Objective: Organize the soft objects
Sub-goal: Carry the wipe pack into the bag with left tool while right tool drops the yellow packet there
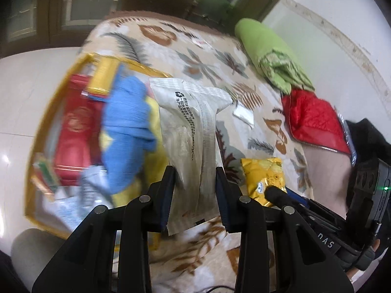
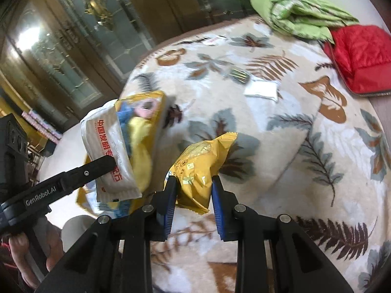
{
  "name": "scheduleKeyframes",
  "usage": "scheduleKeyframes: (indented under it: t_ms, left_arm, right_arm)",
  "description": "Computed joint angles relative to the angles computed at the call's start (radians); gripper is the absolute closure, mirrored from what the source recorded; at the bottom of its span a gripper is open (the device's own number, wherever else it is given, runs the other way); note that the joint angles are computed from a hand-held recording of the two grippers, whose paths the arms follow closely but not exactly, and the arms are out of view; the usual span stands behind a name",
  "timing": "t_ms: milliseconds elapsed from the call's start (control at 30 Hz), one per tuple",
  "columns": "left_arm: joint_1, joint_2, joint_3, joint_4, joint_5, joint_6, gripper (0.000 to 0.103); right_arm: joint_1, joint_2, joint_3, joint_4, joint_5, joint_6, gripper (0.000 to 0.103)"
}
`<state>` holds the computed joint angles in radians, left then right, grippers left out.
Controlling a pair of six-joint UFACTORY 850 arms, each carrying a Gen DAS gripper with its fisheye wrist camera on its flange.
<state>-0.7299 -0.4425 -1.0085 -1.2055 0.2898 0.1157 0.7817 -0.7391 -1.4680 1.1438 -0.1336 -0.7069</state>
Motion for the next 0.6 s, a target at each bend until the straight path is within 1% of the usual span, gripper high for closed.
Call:
scheduleKeyframes:
  t_ms: [100, 233, 267, 300, 333, 400, 433, 500, 533, 600]
  left_arm:
    - [-0.001, 0.078, 0.087, 0.062, 0.037, -0.087, 0.071]
    - [0.005, 0.175, 0.189, 0.051, 0.089, -0.102, 0.071]
    - [0.009, 0.199, 0.211, 0.009, 0.098, -0.059, 0.071]
    - [0.013, 0.212, 0.223, -0.017, 0.101, -0.028, 0.071]
    - [0.021, 0.232, 0.243, -0.029, 0.102, -0.011, 0.071]
    - [0.049, 0.261, 0.279, 0.027, 0.077, -0.054, 0.071]
    - [0.057, 0.267, 0.289, 0.031, 0.069, -0.050, 0.071]
    - [0.071, 0.272, 0.301, 0.002, 0.059, 0.003, 0.071]
    - [0.080, 0.269, 0.307, 0.015, 0.050, -0.005, 0.071]
    - [0.099, 0.255, 0.317, 0.130, 0.028, -0.106, 0.071]
  right_arm:
    - [0.018, 0.014, 0.006, 0.175, -0.005, -0.189, 0.076]
    - [0.049, 0.021, -0.003, 0.361, -0.013, -0.405, 0.076]
    - [0.055, 0.019, -0.008, 0.384, -0.016, -0.433, 0.076]
    - [0.064, 0.015, -0.018, 0.380, -0.021, -0.434, 0.076]
    - [0.072, 0.007, -0.034, 0.339, -0.027, -0.397, 0.076]
    - [0.086, -0.009, -0.065, 0.275, -0.037, -0.342, 0.076]
    - [0.093, -0.019, -0.083, 0.241, -0.042, -0.315, 0.076]
    - [0.112, -0.050, -0.136, 0.116, -0.051, -0.207, 0.076]
    - [0.117, -0.059, -0.149, 0.084, -0.055, -0.183, 0.076]
    - [0.134, -0.089, -0.195, -0.010, -0.061, -0.108, 0.076]
